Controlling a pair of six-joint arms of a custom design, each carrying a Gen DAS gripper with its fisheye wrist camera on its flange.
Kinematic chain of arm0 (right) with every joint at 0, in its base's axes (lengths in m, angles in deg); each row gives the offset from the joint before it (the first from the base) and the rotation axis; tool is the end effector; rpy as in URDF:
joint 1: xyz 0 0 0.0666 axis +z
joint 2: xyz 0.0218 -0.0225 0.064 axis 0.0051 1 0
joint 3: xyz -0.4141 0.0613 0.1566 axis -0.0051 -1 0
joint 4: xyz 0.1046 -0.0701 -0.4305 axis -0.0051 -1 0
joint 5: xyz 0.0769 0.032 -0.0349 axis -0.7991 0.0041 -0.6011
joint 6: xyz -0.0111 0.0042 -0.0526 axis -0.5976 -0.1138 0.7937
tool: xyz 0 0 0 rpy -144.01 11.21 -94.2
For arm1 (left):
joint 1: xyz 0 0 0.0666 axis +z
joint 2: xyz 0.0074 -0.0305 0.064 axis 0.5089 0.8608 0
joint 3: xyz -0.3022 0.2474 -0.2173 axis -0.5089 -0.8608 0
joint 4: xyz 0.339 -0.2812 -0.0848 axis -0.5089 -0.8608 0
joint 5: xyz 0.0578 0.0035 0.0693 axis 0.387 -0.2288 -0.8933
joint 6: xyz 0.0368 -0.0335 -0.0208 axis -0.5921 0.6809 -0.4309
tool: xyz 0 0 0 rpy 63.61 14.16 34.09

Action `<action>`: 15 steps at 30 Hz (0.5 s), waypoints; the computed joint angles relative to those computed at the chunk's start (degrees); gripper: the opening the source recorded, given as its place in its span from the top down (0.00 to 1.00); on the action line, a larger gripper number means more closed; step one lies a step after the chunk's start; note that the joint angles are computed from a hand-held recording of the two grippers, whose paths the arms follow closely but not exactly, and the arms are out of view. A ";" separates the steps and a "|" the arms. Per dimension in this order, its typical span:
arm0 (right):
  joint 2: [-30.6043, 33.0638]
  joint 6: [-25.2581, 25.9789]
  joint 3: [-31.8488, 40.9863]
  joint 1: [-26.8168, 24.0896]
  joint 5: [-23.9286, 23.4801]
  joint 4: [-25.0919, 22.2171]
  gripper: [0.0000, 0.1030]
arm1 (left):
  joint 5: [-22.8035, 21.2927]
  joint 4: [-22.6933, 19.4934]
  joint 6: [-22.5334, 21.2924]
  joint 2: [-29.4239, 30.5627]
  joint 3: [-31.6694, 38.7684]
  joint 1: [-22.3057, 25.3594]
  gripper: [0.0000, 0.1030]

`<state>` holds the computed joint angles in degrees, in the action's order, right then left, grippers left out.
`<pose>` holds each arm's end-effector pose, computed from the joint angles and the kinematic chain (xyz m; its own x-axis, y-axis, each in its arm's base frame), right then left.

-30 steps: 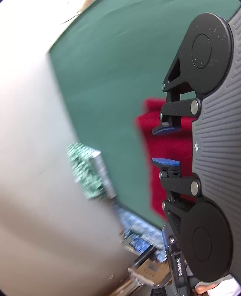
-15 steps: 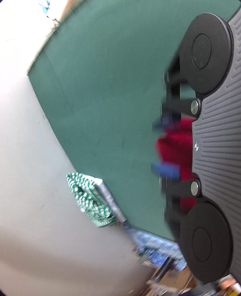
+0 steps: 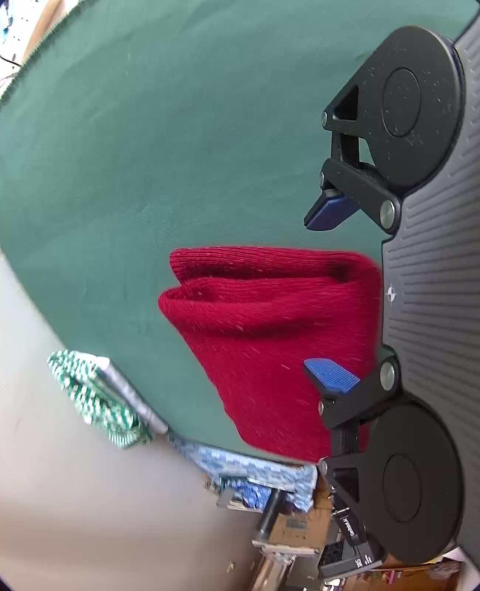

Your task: Fold clothes

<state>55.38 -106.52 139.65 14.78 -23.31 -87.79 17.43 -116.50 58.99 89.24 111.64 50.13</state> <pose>0.3944 0.1199 0.5345 -0.9386 0.1541 -0.3087 -0.0750 0.7822 0.6185 0.2646 0.0724 0.5054 -0.8725 -0.2005 -0.4455 0.0336 0.8851 -0.4642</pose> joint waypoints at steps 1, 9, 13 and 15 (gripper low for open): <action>-0.19 -1.40 -0.50 0.45 -0.43 -0.03 0.22 | 1.08 -2.05 -1.58 -0.14 -0.03 1.06 0.02; -0.42 -11.66 -3.51 -8.77 -9.50 1.14 0.22 | 9.21 -6.41 1.53 2.66 -1.95 2.22 0.02; -0.27 -12.07 -3.84 -7.56 -9.41 2.94 0.22 | 10.57 -4.82 2.39 2.41 -2.63 2.43 0.02; 0.03 -14.29 -4.33 -7.88 -10.53 5.74 0.22 | 12.19 -2.96 3.84 2.81 -2.94 2.82 0.01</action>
<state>55.40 -120.81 135.32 6.90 -33.84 -82.05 29.62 -119.46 62.82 92.04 108.70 52.95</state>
